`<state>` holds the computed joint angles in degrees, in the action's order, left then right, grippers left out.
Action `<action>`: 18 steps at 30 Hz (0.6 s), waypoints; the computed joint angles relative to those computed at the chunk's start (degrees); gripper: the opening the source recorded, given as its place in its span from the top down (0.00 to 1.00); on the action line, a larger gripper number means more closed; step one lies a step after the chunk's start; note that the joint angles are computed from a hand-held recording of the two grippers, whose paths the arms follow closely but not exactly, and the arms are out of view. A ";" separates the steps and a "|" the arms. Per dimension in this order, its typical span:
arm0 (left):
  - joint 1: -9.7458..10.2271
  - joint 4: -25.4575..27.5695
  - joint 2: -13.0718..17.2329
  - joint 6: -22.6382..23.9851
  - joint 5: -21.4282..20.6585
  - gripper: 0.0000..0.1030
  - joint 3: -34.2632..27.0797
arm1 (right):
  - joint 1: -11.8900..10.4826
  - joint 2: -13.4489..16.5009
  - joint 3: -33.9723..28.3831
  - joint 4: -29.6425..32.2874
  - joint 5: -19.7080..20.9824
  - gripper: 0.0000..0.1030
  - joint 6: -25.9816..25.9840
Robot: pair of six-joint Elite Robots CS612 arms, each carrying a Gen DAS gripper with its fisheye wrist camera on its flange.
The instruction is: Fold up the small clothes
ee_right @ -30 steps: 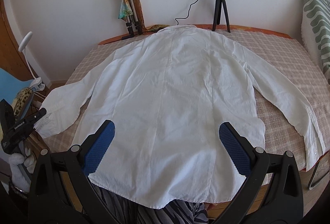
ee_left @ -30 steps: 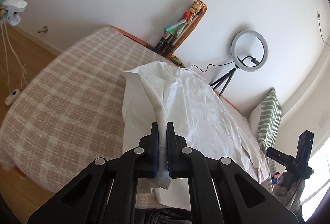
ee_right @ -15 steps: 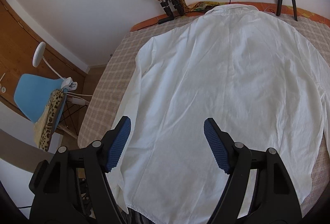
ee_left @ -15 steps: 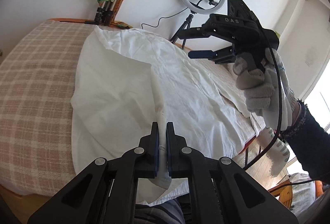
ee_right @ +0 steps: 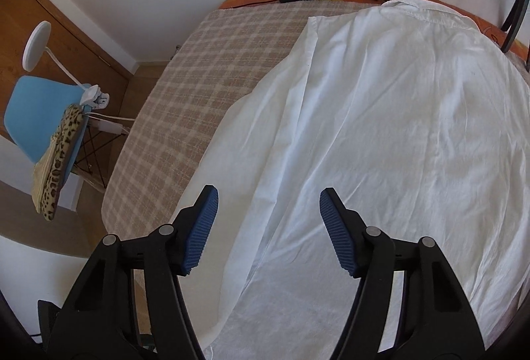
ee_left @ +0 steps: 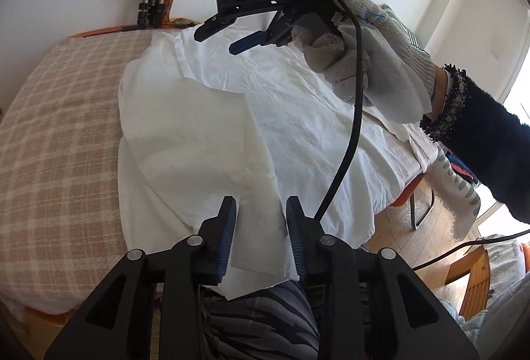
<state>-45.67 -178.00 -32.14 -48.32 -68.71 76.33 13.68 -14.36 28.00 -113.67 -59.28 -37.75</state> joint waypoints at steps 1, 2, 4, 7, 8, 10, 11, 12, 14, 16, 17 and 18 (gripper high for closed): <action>-0.01 -0.36 -0.34 -0.59 -0.68 0.62 0.56 | -0.42 -1.51 2.69 -1.47 0.03 0.34 -0.63; -0.10 -1.49 -0.74 -1.13 -1.30 0.62 1.46 | -0.83 -2.95 5.29 -2.96 0.30 0.34 -1.16; -0.55 -2.75 -1.78 -3.13 0.06 0.62 3.64 | -1.82 -5.90 10.34 -4.21 1.54 0.34 -2.61; -0.82 -5.96 -3.10 -9.49 2.81 0.62 7.58 | -3.13 -10.21 18.54 -5.69 2.68 0.34 -5.92; -0.68 -6.05 -3.34 -12.02 3.13 0.62 8.45 | -3.37 -11.30 20.97 -6.33 2.40 0.34 -6.85; -0.10 -6.22 -3.28 -15.43 2.76 0.62 9.13 | -3.81 -13.21 26.01 -7.69 1.71 0.34 -8.49; 0.14 -6.36 -3.04 -16.06 2.78 0.62 9.01 | -3.97 -13.88 28.09 -8.10 1.31 0.34 -9.04; 0.48 -6.75 -2.65 -16.23 2.28 0.62 8.60 | -4.01 -14.36 29.89 -9.01 0.52 0.34 -8.95; 1.12 -6.95 -1.67 -16.07 1.02 0.62 7.22 | -4.25 -15.01 32.83 -9.47 -0.23 0.34 -9.27; 1.70 -6.74 -0.77 -15.36 -0.31 0.62 5.82 | -4.21 -15.52 35.35 -11.42 -1.82 0.34 -9.26; 1.92 -6.82 -0.46 -14.66 -0.80 0.62 5.35 | -4.12 -15.69 36.22 -12.29 -2.69 0.34 -9.47; 2.07 -6.62 -0.16 -13.65 -1.24 0.62 4.73 | -4.09 -15.77 36.79 -12.33 -3.13 0.34 -9.96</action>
